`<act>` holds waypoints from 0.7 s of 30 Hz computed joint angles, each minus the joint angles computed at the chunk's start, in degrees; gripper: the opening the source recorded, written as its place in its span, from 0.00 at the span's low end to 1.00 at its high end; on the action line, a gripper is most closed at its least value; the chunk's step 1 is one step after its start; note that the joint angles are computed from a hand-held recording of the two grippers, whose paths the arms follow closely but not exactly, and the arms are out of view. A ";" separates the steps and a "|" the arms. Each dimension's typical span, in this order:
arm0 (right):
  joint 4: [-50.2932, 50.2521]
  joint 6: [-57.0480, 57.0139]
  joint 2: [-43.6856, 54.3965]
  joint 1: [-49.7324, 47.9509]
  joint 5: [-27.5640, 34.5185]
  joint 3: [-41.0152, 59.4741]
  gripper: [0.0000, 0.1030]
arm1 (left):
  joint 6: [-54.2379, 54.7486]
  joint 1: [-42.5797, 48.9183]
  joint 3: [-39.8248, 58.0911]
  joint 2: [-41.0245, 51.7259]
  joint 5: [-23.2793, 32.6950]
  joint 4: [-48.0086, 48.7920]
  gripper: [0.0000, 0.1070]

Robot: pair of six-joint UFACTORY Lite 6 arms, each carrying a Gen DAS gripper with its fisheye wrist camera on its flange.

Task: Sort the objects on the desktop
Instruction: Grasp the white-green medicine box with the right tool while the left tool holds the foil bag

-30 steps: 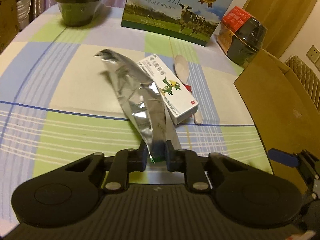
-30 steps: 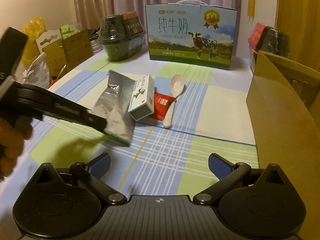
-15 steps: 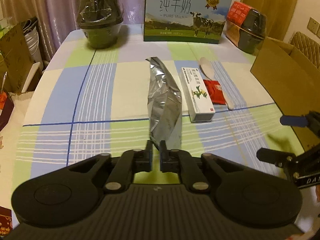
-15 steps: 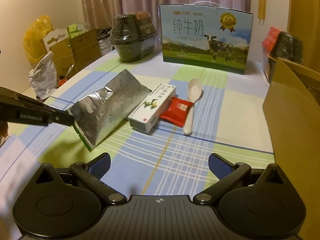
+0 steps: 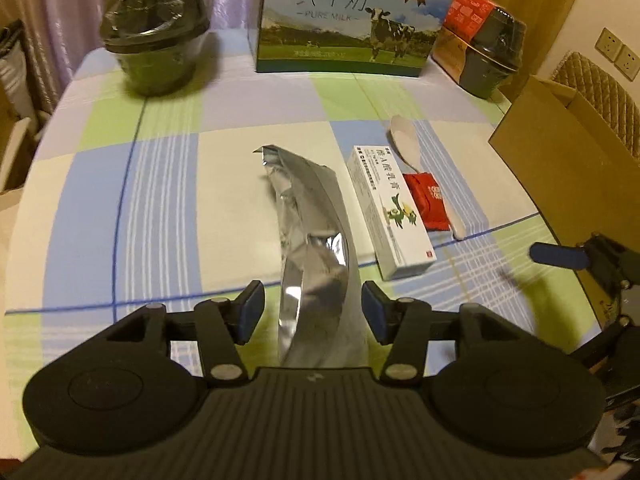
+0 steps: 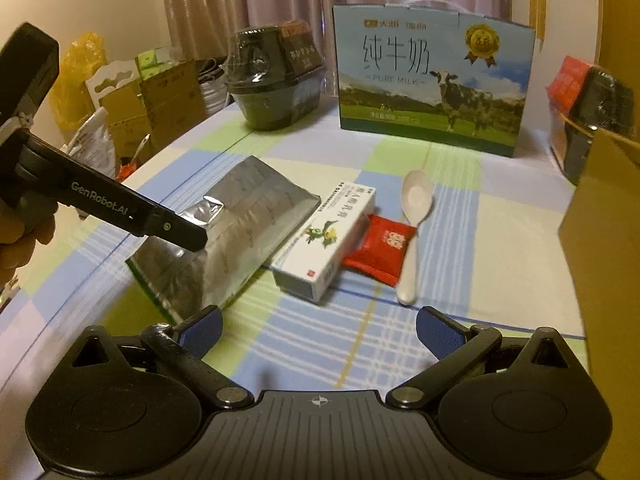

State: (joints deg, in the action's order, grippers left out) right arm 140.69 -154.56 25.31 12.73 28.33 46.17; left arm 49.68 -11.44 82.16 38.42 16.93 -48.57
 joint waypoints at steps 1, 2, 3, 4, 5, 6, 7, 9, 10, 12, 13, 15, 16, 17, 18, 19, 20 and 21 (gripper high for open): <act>0.82 0.45 1.30 0.67 -0.16 1.29 0.98 | -0.72 0.32 2.00 1.31 1.24 1.26 0.46; 1.47 1.18 2.55 1.28 -0.26 2.58 0.97 | -1.37 0.54 3.67 2.36 2.16 2.49 0.47; 2.17 2.07 3.78 1.92 -0.49 3.97 0.94 | -2.02 0.68 4.85 3.09 2.75 3.65 0.47; 3.17 2.65 5.07 2.53 -0.60 5.34 0.89 | -2.38 0.90 5.99 3.83 3.44 4.41 0.47; 4.22 3.06 6.40 3.26 -0.96 6.89 0.87 | -2.46 1.15 7.06 4.57 4.12 4.75 0.47; 6.06 2.66 7.97 4.12 -1.44 8.64 0.84 | -2.41 1.39 7.63 4.98 4.58 4.96 0.47; 7.37 2.36 9.11 4.61 -1.61 9.90 0.82 | -2.66 1.60 8.24 5.38 4.99 5.54 0.48; 9.31 2.77 11.73 5.58 -2.00 12.78 0.78 | -1.28 2.15 8.66 5.69 5.48 4.42 0.50; 9.37 3.74 13.02 5.90 -2.22 14.22 0.74 | -0.72 2.34 8.82 5.81 5.77 3.88 0.53; 12.04 1.81 15.02 7.02 -3.52 16.73 0.64 | 0.34 2.43 8.59 5.73 5.59 3.10 0.53; 13.90 0.00 15.84 7.60 -4.06 17.66 0.56 | 0.87 2.54 8.67 5.86 5.76 2.70 0.53; 15.42 -1.69 17.24 8.13 -5.09 19.38 0.43 | 1.81 2.67 9.02 6.37 6.42 1.80 0.54; 16.41 -2.84 17.52 8.27 -5.49 19.72 0.42 | 1.48 2.53 9.62 6.96 6.77 2.18 0.54; 16.48 -3.47 17.50 8.19 -5.51 19.64 0.41 | 1.08 2.24 10.22 7.58 6.87 2.84 0.54; 16.53 -4.03 17.21 8.11 -5.70 19.32 0.38 | 0.12 1.88 10.91 8.20 6.87 3.94 0.54; 16.78 -4.83 16.56 7.99 -5.97 18.69 0.37 | -0.89 1.50 12.00 9.16 7.13 5.10 0.54; 17.02 -5.67 15.82 7.79 -6.33 17.98 0.36 | -1.83 1.16 13.10 10.09 7.42 5.98 0.54; 16.39 -5.45 15.07 7.46 -6.60 17.20 0.36 | -3.44 0.75 14.69 11.29 7.89 7.37 0.54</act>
State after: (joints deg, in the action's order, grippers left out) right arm 157.08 -160.01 40.37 20.19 21.73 63.37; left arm 46.24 -10.69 96.84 49.71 24.82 -41.20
